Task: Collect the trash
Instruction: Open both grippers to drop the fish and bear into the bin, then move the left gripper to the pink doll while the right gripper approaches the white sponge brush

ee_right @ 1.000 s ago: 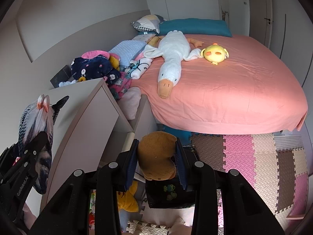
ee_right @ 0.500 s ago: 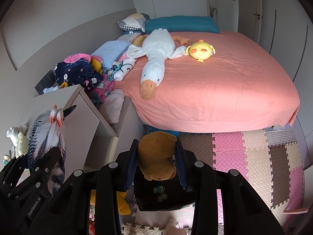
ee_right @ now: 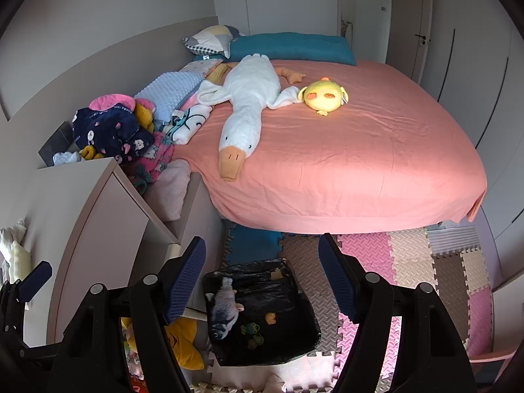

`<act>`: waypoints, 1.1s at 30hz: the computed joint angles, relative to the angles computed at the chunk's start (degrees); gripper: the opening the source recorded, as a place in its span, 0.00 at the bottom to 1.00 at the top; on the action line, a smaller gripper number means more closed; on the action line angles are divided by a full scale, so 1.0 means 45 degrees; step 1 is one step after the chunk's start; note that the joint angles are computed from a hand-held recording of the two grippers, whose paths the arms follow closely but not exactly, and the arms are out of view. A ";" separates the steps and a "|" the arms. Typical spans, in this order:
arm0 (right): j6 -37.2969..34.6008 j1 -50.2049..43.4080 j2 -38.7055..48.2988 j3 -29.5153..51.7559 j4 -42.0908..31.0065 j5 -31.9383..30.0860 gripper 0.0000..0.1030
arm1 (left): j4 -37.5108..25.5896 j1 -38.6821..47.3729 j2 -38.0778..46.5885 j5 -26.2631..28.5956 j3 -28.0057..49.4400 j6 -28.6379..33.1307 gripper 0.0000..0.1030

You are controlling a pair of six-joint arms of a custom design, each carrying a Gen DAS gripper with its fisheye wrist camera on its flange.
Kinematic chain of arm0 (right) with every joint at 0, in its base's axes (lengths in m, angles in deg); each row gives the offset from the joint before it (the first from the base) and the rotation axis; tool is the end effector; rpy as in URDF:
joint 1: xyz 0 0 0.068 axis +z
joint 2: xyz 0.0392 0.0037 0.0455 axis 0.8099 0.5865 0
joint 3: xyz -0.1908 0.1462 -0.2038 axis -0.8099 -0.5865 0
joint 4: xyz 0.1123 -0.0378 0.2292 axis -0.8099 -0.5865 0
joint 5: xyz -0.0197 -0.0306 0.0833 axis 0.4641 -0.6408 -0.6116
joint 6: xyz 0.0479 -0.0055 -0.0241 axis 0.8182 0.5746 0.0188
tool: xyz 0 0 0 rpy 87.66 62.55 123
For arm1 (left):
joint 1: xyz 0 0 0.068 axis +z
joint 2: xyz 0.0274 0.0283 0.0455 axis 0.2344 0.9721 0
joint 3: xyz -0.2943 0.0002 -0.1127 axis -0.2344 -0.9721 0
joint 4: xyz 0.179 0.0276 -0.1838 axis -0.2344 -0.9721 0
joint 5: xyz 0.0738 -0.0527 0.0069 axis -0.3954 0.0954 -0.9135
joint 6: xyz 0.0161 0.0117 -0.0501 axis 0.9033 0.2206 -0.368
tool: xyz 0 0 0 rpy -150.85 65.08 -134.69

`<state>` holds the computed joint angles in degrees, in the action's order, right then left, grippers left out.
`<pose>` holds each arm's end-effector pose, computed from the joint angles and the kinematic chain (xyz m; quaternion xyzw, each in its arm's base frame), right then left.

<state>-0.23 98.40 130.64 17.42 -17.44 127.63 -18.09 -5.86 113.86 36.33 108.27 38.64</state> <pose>0.1648 0.1296 0.1424 0.3157 0.8837 -0.0721 0.3379 0.2381 -0.0912 0.1410 0.3091 0.8759 -0.1036 0.3556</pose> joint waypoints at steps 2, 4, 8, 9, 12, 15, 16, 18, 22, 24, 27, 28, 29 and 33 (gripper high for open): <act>-0.0023 0.0016 0.0058 0.0013 0.0163 -0.0094 0.70 | -0.0098 0.0293 -0.0132 0.0160 0.0008 0.0085 0.90; 0.0020 0.0141 0.0129 0.0112 0.0197 -0.0130 0.70 | -0.0257 0.0653 -0.0309 0.0397 0.0014 0.0205 0.90; 0.0099 0.0500 0.0474 0.0670 0.0004 -0.0047 0.70 | -0.0577 0.1426 -0.0681 0.0769 0.0024 0.0512 0.90; 0.0110 0.0600 0.0584 0.0842 -0.0057 -0.0021 0.70 | -0.0630 0.1604 -0.0773 0.0829 0.0005 0.0625 0.90; 0.0065 0.0896 0.1026 0.1451 -0.0147 0.0024 0.70 | -0.0707 0.2327 -0.1056 0.1119 -0.0125 0.1089 0.90; -0.0051 0.1228 0.1484 0.2111 -0.0177 0.0053 0.70 | -0.0924 0.3238 -0.1290 0.1531 -0.0157 0.1547 0.90; -0.0087 0.1360 0.1644 0.2338 -0.0164 0.0071 0.70 | -0.1053 0.3602 -0.1332 0.1726 -0.0118 0.1705 0.90; -0.0177 0.1622 0.1985 0.2847 -0.0248 0.0131 0.70 | -0.1286 0.4371 -0.1410 0.2136 -0.0041 0.2017 0.90; -0.0452 0.2023 0.2807 0.3961 -0.0283 0.0108 0.70 | -0.1536 0.5868 -0.1456 0.2720 0.0149 0.2662 0.90; -0.0666 0.2155 0.3234 0.4541 -0.0307 0.0052 0.70 | -0.1569 0.6573 -0.1383 0.2957 0.0263 0.2943 0.90; -0.0894 0.2379 0.3821 0.5359 -0.0414 0.0031 0.70 | -0.1733 0.7600 -0.1188 0.3388 0.0524 0.3356 0.90; -0.0993 0.2421 0.3998 0.5614 -0.0414 0.0005 0.70 | -0.1755 0.7940 -0.1101 0.3523 0.0613 0.3495 0.90; -0.1071 0.2464 0.4177 0.5872 -0.0427 -0.0015 0.70 | -0.1758 0.8263 -0.0982 0.3635 0.0728 0.3622 0.90; -0.1393 0.2615 0.4807 0.6752 -0.0351 -0.0125 0.70 | -0.1778 0.9558 -0.0467 0.4051 0.1217 0.4072 0.90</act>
